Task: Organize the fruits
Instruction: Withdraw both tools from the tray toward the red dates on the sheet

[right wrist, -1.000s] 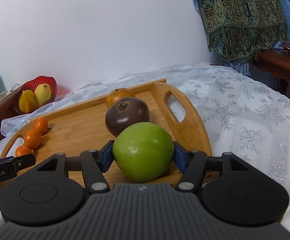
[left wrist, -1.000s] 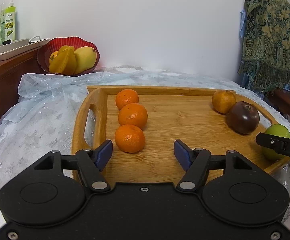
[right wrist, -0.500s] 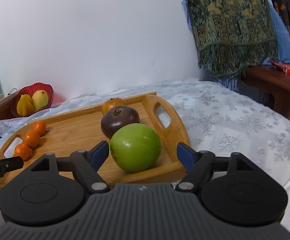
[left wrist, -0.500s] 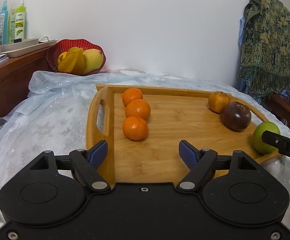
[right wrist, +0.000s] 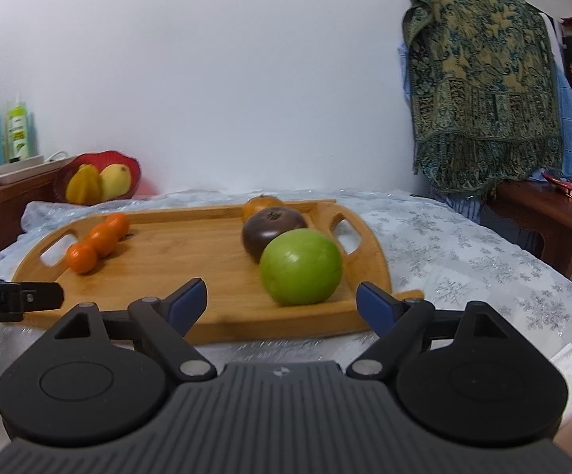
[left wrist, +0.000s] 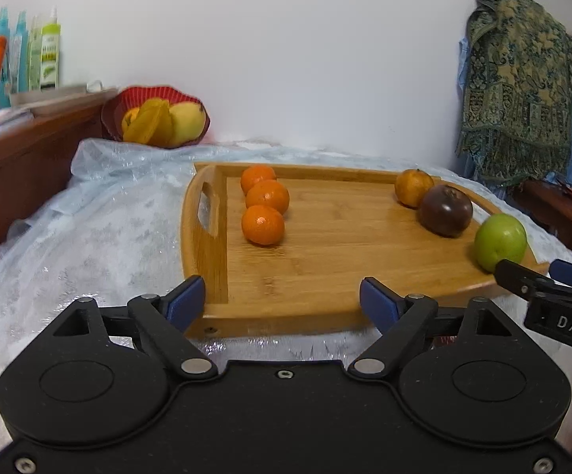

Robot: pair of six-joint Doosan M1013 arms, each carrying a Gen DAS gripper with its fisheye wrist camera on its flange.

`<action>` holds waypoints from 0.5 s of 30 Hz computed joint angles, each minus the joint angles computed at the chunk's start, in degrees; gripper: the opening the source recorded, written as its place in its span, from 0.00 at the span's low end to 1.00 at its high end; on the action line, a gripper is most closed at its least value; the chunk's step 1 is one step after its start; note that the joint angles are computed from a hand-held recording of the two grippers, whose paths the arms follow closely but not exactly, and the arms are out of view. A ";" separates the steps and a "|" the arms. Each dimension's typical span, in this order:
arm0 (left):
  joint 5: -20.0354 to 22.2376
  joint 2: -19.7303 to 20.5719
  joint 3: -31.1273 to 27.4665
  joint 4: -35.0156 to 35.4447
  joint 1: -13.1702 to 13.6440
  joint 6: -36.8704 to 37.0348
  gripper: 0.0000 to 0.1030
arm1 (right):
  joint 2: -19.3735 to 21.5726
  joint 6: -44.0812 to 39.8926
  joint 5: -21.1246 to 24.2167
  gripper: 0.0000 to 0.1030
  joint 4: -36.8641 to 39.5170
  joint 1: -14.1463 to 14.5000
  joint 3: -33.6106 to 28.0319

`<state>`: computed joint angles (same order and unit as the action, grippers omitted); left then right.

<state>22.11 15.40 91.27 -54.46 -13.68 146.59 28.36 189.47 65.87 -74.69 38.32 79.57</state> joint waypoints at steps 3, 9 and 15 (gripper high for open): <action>0.02 -0.95 1.48 -3.88 0.24 4.31 0.83 | 0.08 -0.82 -0.66 0.89 -0.57 0.47 0.21; -0.49 -2.28 3.58 -6.22 0.66 6.60 0.84 | 0.22 -2.04 -1.94 0.89 -1.17 1.15 0.47; -1.43 -3.81 6.15 -7.54 0.91 9.02 0.85 | 0.13 -2.10 -3.27 0.89 0.23 1.59 0.83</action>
<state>20.68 11.59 97.41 -62.00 -12.77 155.61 28.49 187.37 62.61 -74.46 39.92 80.40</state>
